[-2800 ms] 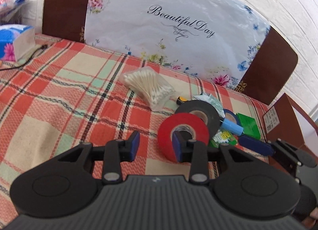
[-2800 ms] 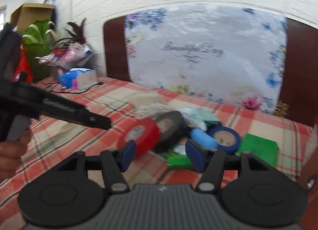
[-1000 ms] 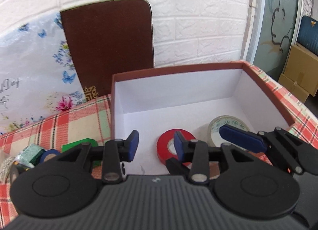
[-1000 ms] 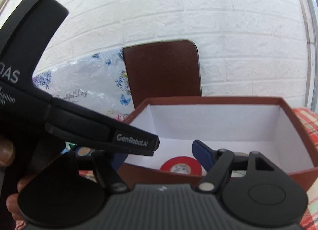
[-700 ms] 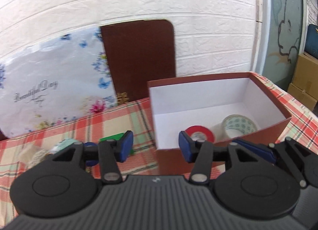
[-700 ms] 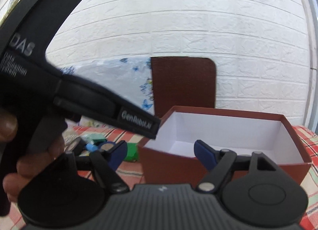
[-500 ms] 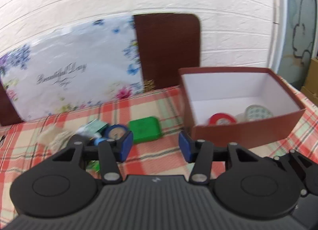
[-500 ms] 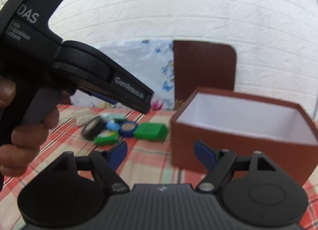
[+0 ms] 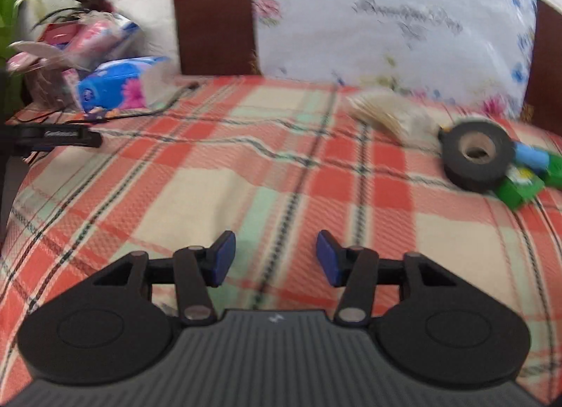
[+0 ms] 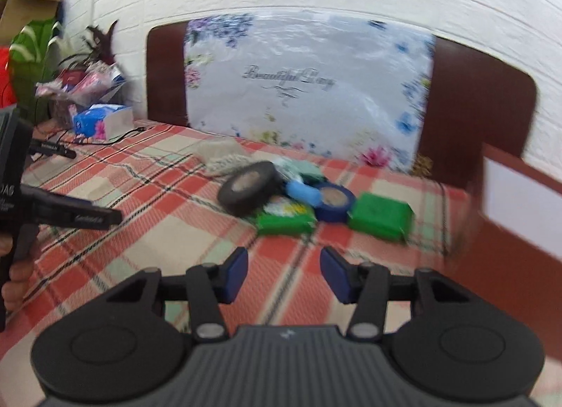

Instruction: Organize objects

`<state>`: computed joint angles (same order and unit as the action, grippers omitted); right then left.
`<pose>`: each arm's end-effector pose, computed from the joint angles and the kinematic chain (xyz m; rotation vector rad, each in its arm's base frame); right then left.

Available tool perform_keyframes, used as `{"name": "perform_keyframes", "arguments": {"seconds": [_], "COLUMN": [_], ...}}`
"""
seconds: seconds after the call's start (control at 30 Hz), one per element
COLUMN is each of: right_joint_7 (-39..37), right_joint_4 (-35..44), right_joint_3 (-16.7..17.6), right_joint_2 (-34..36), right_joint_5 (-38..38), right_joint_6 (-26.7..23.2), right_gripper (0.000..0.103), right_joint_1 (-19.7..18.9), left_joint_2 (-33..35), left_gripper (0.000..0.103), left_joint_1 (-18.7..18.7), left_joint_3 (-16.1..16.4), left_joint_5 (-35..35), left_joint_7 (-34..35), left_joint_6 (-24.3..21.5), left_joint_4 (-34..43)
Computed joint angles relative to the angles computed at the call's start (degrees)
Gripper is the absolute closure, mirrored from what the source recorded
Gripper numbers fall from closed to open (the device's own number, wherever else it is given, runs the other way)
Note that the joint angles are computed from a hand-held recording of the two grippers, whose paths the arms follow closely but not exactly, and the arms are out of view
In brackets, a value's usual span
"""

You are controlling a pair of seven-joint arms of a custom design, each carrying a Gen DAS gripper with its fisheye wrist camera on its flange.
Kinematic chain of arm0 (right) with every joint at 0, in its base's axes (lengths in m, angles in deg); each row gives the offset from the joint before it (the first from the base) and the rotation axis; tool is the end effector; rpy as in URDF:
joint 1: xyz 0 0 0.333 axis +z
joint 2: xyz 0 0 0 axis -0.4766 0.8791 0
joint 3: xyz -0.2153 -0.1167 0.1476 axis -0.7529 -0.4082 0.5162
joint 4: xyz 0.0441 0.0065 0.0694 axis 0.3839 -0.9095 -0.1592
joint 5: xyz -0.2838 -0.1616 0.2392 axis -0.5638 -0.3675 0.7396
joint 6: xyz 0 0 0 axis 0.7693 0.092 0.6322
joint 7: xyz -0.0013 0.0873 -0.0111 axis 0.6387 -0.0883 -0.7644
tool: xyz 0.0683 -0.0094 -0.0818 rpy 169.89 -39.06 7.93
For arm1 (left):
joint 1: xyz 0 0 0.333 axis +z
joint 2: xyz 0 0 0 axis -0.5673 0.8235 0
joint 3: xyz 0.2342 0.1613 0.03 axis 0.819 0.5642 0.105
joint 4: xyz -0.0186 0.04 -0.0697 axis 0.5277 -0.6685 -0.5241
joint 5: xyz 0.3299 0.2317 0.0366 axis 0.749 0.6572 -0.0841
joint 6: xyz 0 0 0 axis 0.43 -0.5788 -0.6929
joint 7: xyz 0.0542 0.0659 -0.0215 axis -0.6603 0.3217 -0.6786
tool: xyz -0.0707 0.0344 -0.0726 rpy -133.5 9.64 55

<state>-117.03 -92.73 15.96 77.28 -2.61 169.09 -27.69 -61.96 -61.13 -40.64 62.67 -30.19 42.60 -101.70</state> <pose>0.6377 0.0606 0.3147 -2.1069 0.5599 -0.4381 0.5142 -0.3054 0.2340 -2.0029 0.9107 -0.4520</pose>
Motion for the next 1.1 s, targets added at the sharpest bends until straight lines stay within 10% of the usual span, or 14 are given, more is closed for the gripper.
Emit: {"name": "perform_keyframes", "arguments": {"seconds": [0.2,0.33,0.47,0.6,0.8,0.9,1.1], "right_joint_7": [-2.19,8.49,5.4,8.46,18.67,18.57,10.65], "right_joint_4": [10.79,19.93,18.17,9.93,-0.96,-4.74,-7.35], "right_joint_3": [4.31,3.56,7.32,8.49,0.12,-1.77,-3.95], "right_joint_2": [8.79,16.56,16.42,9.07,-0.7,-2.71,-5.61], "right_joint_5": [3.17,-9.63,-10.31,-8.9,-14.95,-14.05,-8.84], "right_joint_6": [11.13,17.72,20.9,13.96,2.14,4.52,-4.51], "right_gripper": [0.06,0.064,0.072,0.073,0.073,0.067,0.052], "right_joint_1": [5.56,10.74,8.48,2.73,-1.04,-1.79,-5.19], "left_joint_2": [-0.51,-1.03,-1.46,-1.97,-3.26,-4.5,4.33], "left_gripper": [0.047,0.045,0.043,0.043,0.044,0.048,0.048], "left_joint_1": [0.34,0.66,0.98,1.36,2.5,3.65,3.52], "left_joint_3": [0.69,0.65,0.62,0.47,-0.45,-0.64,-1.89], "left_joint_5": [5.97,8.45,9.82,10.58,8.79,15.6,7.09], "left_joint_7": [-5.39,-9.44,-11.17,-11.91,-9.04,-15.01,11.47], "left_joint_6": [2.48,4.03,4.67,5.07,8.57,21.2,37.15], "left_joint_4": [-2.1,-3.12,-3.93,-4.62,-4.64,-3.43,11.86]}}
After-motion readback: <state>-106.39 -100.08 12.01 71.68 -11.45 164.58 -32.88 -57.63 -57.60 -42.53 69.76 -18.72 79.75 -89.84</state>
